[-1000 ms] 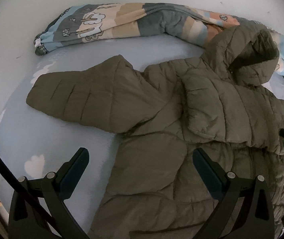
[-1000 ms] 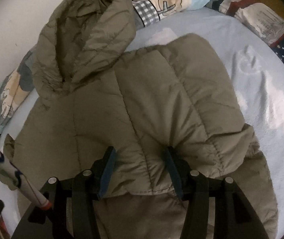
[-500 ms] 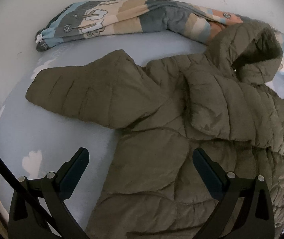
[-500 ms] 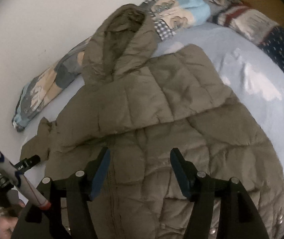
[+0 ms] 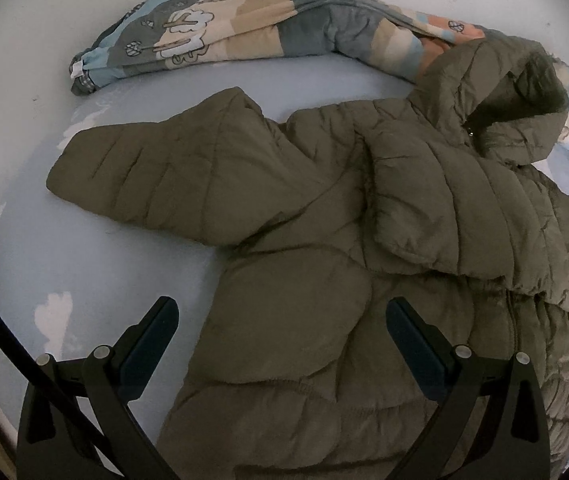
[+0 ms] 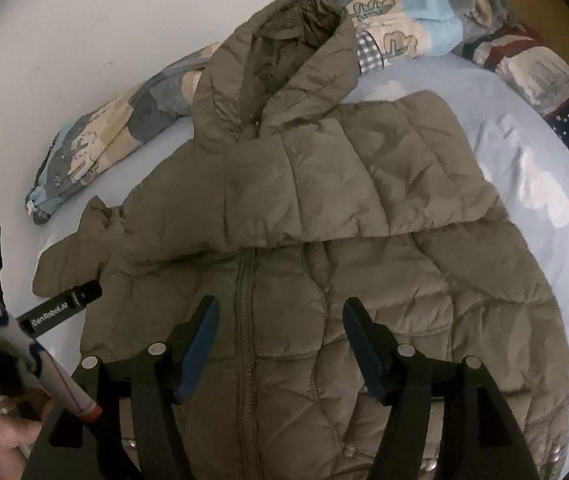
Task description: Fold large clothes
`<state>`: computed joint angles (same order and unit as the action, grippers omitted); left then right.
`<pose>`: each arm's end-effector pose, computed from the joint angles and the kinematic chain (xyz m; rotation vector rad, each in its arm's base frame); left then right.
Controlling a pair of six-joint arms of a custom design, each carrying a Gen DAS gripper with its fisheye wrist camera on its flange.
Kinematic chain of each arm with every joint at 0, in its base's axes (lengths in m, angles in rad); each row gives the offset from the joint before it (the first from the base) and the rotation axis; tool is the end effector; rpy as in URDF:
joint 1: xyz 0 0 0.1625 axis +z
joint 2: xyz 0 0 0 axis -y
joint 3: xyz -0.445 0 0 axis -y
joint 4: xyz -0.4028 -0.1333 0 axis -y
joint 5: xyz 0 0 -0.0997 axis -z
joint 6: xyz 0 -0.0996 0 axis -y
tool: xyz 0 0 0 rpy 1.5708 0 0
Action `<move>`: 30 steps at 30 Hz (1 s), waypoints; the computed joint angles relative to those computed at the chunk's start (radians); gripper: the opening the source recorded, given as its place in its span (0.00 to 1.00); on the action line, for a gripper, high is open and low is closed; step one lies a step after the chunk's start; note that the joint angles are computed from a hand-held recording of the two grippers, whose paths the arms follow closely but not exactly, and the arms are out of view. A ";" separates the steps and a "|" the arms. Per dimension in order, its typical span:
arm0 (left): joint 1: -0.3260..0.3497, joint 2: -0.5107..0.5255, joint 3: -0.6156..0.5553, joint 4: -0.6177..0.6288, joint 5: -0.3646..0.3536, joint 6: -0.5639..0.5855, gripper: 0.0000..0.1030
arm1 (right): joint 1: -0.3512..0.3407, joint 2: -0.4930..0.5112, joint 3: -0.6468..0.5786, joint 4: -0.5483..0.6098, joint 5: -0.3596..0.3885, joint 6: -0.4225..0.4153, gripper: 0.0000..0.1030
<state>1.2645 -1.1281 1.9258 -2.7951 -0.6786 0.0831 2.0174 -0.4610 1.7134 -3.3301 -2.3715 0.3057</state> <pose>0.0236 -0.6247 0.2606 0.2051 2.2353 -0.5995 0.3345 -0.5555 -0.0343 -0.0938 -2.4199 0.9542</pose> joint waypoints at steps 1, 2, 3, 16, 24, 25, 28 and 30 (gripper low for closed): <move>0.000 -0.003 0.002 0.000 -0.002 -0.003 1.00 | 0.004 0.002 -0.002 -0.003 -0.009 -0.007 0.69; -0.001 -0.006 0.004 0.002 -0.005 -0.010 1.00 | 0.008 0.003 -0.004 -0.006 -0.015 -0.013 0.69; -0.002 -0.012 0.007 0.007 -0.008 -0.020 1.00 | 0.010 0.003 -0.006 -0.007 -0.017 -0.014 0.69; 0.056 -0.140 -0.012 0.063 -0.012 -0.050 1.00 | 0.008 -0.014 0.005 -0.031 -0.003 -0.004 0.70; 0.143 -0.172 -0.095 0.116 -0.011 -0.058 1.00 | 0.006 -0.021 0.010 -0.038 -0.011 0.000 0.70; 0.150 -0.172 -0.104 0.113 -0.006 -0.044 1.00 | 0.006 -0.020 0.008 -0.035 -0.012 -0.002 0.70; 0.173 -0.173 -0.138 0.123 -0.018 -0.032 1.00 | 0.003 -0.020 0.007 -0.027 -0.012 0.001 0.70; 0.199 -0.169 -0.181 0.149 -0.045 -0.043 1.00 | 0.002 -0.017 0.003 -0.018 -0.014 0.001 0.70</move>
